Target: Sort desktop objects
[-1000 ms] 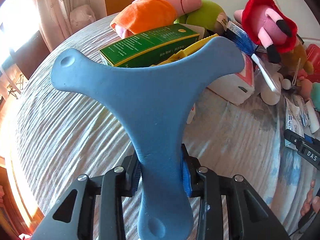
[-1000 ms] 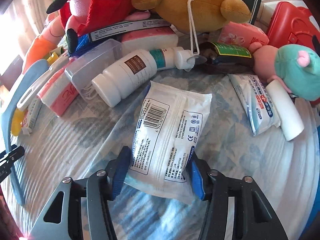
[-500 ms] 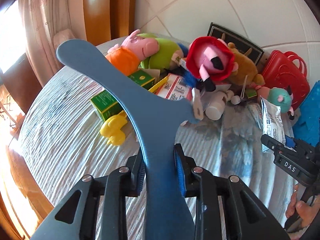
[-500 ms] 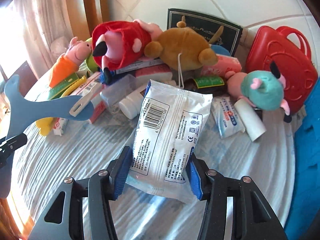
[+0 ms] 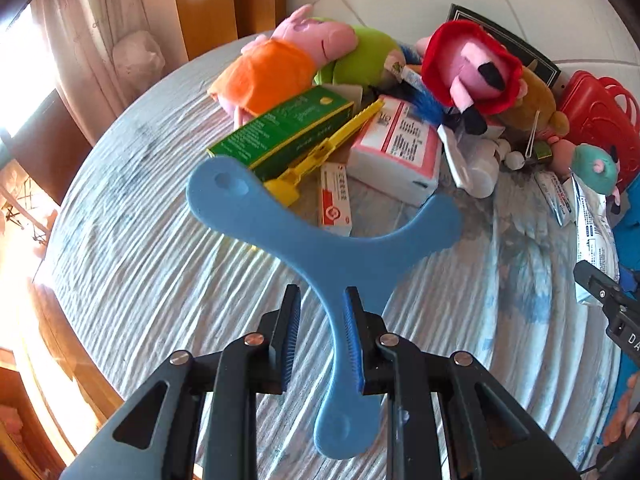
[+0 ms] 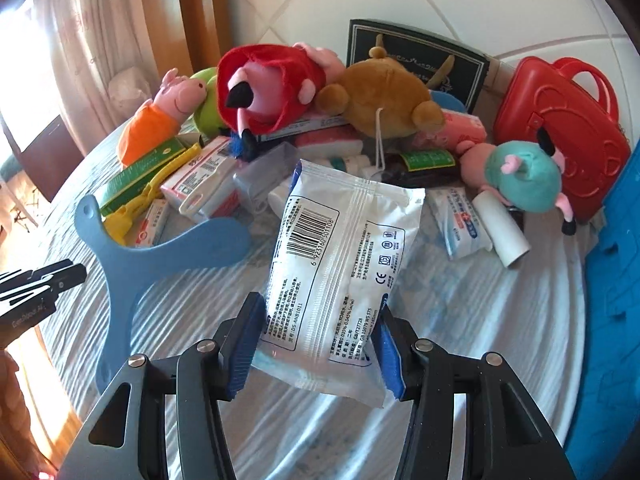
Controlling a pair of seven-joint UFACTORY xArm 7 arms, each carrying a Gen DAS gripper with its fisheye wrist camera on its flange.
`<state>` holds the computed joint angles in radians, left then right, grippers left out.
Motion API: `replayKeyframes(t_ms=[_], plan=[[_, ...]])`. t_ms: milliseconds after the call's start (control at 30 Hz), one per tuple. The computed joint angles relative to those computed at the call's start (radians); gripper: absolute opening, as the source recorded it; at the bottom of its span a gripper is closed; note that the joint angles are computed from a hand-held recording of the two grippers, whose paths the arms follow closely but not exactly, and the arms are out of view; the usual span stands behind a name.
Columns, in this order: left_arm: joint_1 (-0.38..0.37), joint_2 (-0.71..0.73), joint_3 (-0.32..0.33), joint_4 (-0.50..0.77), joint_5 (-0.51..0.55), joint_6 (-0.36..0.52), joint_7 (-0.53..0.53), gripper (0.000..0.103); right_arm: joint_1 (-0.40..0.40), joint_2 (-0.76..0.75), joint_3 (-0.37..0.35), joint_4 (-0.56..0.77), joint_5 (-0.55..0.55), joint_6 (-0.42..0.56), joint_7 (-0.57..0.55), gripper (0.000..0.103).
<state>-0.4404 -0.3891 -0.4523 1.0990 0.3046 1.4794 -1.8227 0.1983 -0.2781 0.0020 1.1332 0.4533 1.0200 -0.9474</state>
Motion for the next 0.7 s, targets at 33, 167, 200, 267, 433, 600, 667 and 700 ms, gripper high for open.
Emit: replayKeyframes(t_ms=[33, 167, 200, 267, 433, 600, 667, 700], plan=[[-0.005, -0.011, 0.004, -0.024, -0.007, -0.029, -0.004, 0.024, 0.003, -0.001, 0.006, -0.014, -0.003, -0.005, 0.002, 0.052], [-0.008, 0.017, 0.011, -0.054, -0.021, -0.097, 0.009, 0.04, 0.016, 0.0, 0.025, -0.061, -0.02, -0.018, 0.012, 0.052], [-0.008, 0.033, 0.011, -0.05, -0.017, -0.101, 0.014, 0.041, 0.019, 0.0, 0.028, -0.069, -0.024, -0.024, 0.014, 0.052], [-0.009, 0.078, 0.02, -0.042, -0.014, -0.097, 0.024, 0.045, 0.025, 0.003, 0.031, -0.08, -0.028, -0.029, 0.015, 0.052], [-0.021, 0.193, 0.044, -0.002, 0.043, -0.057, 0.03, 0.055, 0.033, 0.017, 0.04, -0.096, -0.049, -0.045, 0.028, 0.052], [-0.063, 0.246, 0.084, 0.043, 0.096, -0.006, 0.036, 0.056, 0.039, 0.034, 0.048, -0.098, -0.065, -0.057, 0.039, 0.052], [-0.07, 0.207, 0.098, 0.0, 0.091, -0.068, 0.015, 0.053, 0.042, 0.037, 0.049, -0.097, -0.064, -0.057, 0.038, 0.052], [-0.071, 0.192, 0.098, -0.013, 0.091, -0.086, 0.004, 0.053, 0.044, 0.036, 0.048, -0.097, -0.061, -0.057, 0.034, 0.052]])
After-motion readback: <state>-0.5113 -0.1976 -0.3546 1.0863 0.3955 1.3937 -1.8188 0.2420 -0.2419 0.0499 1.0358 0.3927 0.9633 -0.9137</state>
